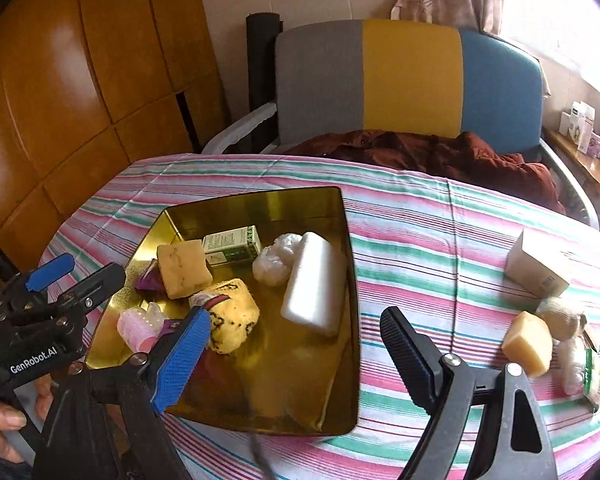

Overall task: Organize objects
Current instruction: 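Withdraw both grippers from the tray toward the remaining pile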

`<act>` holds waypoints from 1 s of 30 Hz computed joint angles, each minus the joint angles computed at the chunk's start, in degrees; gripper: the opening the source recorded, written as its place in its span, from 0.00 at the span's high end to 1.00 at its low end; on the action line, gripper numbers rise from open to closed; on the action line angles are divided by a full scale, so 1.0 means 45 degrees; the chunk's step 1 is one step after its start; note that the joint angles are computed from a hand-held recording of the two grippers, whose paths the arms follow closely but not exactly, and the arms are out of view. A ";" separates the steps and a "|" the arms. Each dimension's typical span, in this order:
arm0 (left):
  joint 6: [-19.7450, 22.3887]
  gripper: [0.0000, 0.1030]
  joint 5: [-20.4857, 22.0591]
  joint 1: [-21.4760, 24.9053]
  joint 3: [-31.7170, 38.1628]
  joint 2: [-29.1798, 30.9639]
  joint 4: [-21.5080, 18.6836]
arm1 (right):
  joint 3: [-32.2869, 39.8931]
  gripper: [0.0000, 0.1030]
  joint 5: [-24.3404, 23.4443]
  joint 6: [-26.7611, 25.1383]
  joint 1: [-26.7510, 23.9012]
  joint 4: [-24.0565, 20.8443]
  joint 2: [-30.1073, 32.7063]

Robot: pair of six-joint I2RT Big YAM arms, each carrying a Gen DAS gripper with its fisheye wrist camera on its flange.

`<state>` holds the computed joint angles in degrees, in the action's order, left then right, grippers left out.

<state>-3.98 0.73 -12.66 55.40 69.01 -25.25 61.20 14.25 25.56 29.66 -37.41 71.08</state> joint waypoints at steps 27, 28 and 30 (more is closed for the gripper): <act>0.0798 0.07 -0.0086 -0.1574 -0.0195 -0.0322 -0.0467 | -0.1477 0.14 0.0125 0.0965 -0.1730 -0.0580 -0.1649; 0.0830 0.07 -0.0105 -0.1650 -0.0200 -0.0317 -0.0469 | -0.1551 0.14 0.0146 0.0987 -0.1910 -0.0666 -0.1753; 0.0923 0.07 -0.0098 -0.1771 -0.0163 -0.0273 -0.0493 | -0.1729 0.14 0.0080 0.1027 -0.2281 -0.0740 -0.2028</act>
<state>0.17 0.29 -20.64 54.67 67.78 -27.46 53.42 14.61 30.18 19.39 -40.74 61.95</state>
